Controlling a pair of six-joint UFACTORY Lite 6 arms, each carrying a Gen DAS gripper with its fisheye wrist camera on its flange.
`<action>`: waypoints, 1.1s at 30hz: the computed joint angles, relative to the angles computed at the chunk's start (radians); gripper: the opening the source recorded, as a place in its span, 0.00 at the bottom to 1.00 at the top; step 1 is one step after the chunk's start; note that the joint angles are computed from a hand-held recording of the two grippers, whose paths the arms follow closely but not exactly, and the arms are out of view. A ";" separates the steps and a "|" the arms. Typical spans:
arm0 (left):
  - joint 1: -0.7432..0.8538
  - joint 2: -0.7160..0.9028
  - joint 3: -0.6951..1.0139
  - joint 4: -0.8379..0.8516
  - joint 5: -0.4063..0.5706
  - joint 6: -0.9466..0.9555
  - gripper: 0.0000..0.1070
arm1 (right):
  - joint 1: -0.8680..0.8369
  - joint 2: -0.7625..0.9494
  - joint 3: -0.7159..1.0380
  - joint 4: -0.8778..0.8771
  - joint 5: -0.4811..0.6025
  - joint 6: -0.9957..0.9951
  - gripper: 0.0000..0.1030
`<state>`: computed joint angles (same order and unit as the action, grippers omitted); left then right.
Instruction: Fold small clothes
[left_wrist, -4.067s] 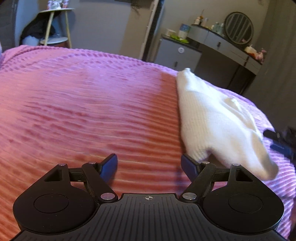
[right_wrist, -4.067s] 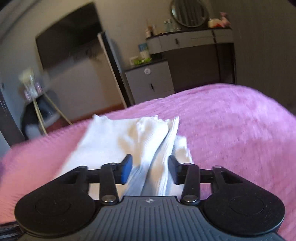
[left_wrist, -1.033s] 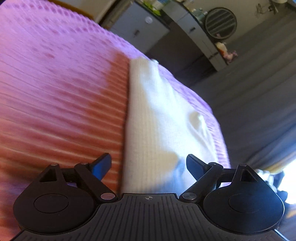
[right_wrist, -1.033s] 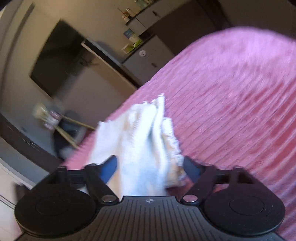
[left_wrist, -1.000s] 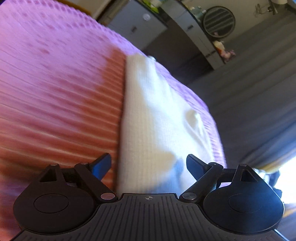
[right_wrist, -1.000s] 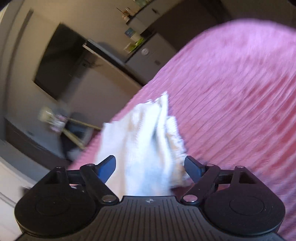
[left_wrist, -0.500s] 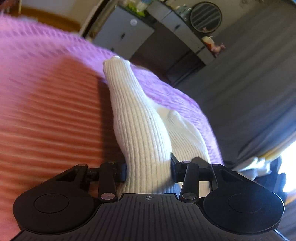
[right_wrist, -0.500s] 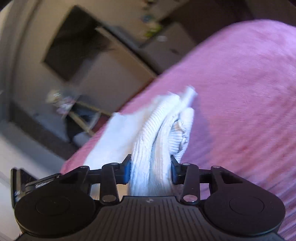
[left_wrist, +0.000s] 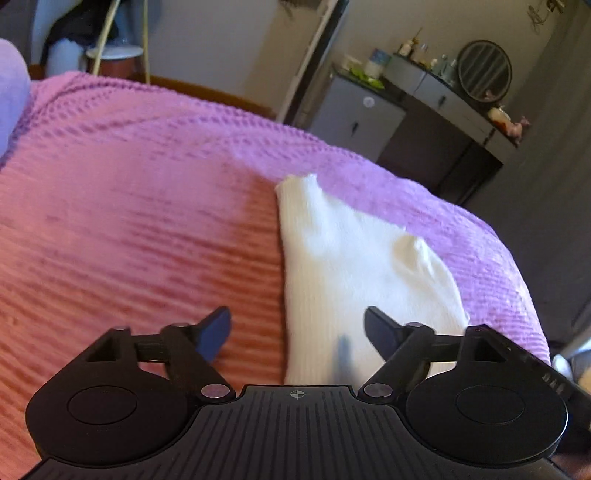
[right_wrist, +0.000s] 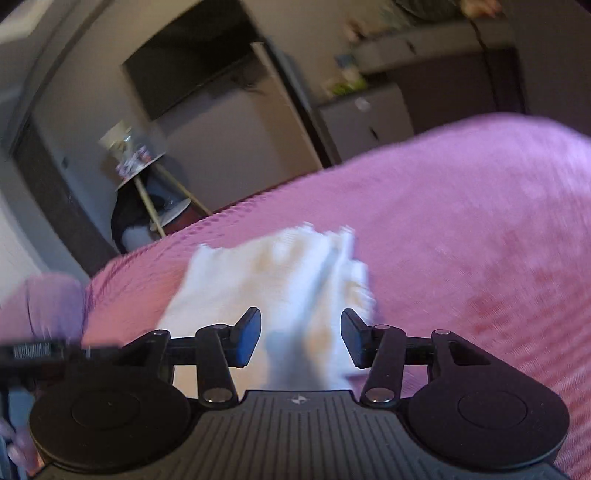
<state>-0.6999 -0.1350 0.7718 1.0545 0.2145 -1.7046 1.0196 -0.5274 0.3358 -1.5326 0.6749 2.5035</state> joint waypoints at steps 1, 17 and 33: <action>-0.018 0.022 0.017 0.063 0.021 -0.058 0.81 | 0.017 0.101 0.081 0.001 0.031 -0.051 0.36; -0.112 0.200 0.127 0.329 0.139 -0.280 0.83 | -0.044 0.504 0.235 -0.141 0.108 -0.231 0.26; -0.136 0.549 0.366 0.394 0.227 -0.356 0.96 | -0.134 0.750 0.309 -0.392 0.194 -0.021 0.30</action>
<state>-0.8355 0.4144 1.1381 1.4482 0.4414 -2.0604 0.8856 0.2230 0.6451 -1.9245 0.8692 2.4821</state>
